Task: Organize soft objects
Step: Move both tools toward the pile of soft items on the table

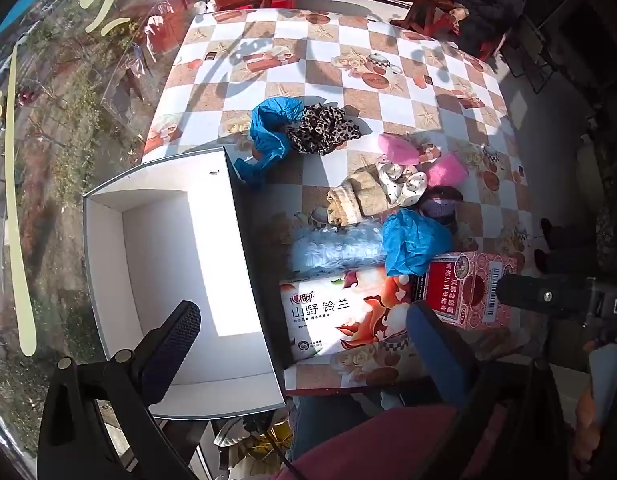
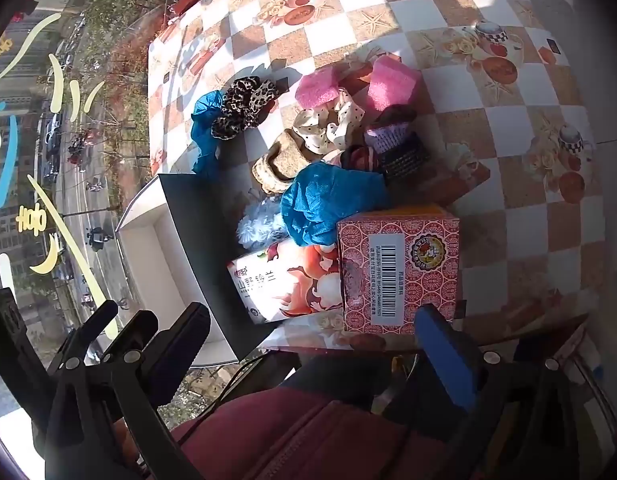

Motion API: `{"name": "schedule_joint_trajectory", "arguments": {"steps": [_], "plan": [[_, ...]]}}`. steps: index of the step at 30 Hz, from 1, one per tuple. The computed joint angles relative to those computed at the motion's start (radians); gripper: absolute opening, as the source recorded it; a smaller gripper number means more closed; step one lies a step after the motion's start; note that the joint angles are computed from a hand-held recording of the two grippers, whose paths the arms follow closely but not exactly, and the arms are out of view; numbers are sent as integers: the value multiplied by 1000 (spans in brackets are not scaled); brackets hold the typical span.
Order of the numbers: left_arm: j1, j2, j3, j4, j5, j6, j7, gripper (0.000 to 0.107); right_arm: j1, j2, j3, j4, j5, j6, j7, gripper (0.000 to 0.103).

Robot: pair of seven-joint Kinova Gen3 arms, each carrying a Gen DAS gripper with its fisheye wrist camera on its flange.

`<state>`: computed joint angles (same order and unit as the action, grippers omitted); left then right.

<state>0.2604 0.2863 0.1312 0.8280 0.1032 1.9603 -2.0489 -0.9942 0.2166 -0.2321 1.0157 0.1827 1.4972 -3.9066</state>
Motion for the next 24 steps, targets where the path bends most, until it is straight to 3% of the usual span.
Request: {"name": "schedule_joint_trajectory", "arguments": {"steps": [13, 24], "plan": [[-20, 6, -1, 7, 32, -5, 8, 103, 8, 1, 5, -3, -15, 9, 14, 103], [29, 70, 0, -47, -31, -22, 5, 103, -4, -50, -16, 65, 7, 45, -121, 103]]}}
